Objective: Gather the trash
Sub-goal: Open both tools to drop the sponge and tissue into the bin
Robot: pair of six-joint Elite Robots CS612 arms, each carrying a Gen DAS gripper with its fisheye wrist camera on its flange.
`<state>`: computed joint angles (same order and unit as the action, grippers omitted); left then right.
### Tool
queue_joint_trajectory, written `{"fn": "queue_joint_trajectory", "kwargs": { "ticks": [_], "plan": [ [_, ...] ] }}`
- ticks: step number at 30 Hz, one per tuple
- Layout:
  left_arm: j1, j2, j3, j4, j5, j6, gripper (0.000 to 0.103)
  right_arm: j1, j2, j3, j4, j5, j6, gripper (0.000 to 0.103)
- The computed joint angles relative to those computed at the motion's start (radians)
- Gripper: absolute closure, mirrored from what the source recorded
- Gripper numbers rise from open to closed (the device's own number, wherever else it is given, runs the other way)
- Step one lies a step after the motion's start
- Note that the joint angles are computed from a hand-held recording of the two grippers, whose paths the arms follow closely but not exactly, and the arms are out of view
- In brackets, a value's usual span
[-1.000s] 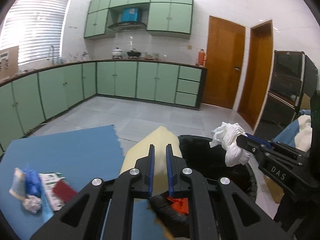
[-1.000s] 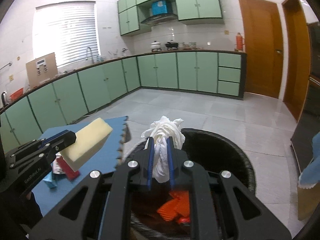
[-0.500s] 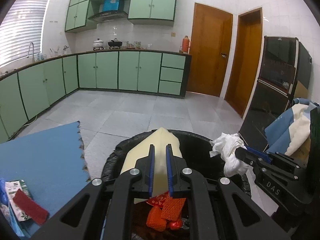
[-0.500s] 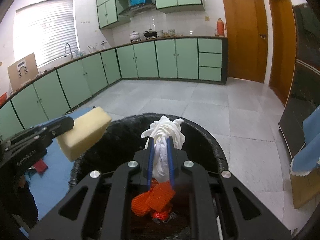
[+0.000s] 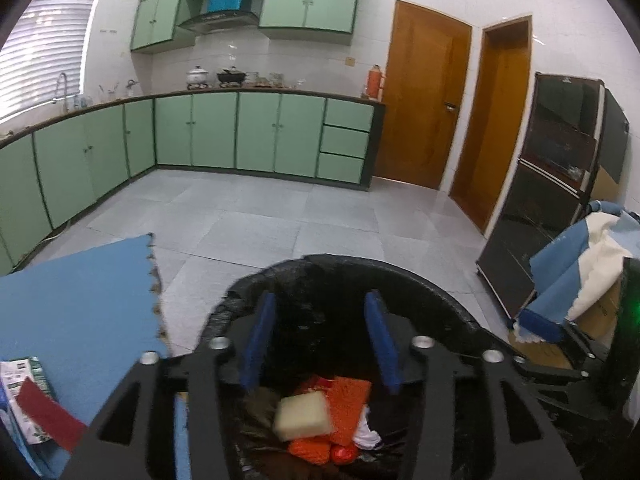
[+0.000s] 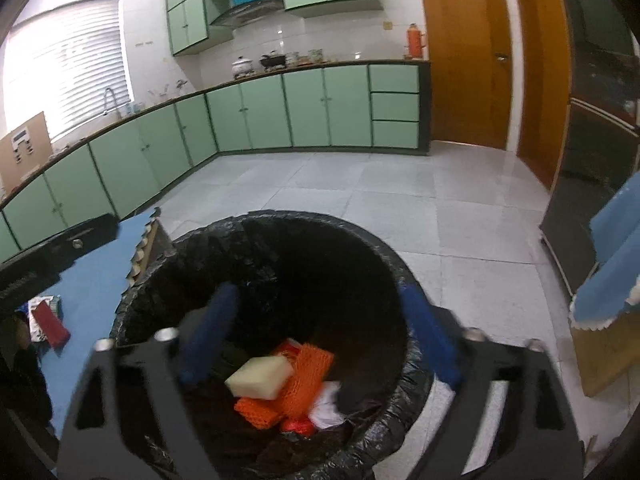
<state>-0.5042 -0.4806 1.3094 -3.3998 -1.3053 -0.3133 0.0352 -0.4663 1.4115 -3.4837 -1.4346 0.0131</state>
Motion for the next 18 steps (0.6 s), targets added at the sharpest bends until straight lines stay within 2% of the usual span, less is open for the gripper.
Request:
{"fn": "queue_joint_trajectory", "kwargs": {
  "ticks": [3, 7, 14, 18],
  "plan": [
    [0.005, -0.021, 0.043, -0.033, 0.038, -0.003, 0.036, 0.0, -0.009, 0.017, -0.015, 0.008, 0.026, 0.012],
    [0.01, -0.055, 0.115, -0.087, 0.086, 0.014, 0.031, 0.007, -0.025, 0.031, -0.03, 0.027, 0.034, 0.011],
    [0.015, -0.124, 0.265, -0.165, 0.177, -0.009, 0.029, 0.043, -0.052, 0.062, -0.071, 0.082, 0.022, 0.01],
    [0.022, -0.162, 0.359, -0.202, 0.243, -0.055, 0.029, 0.071, -0.059, 0.066, -0.075, 0.117, 0.008, 0.01]
  ]
}}
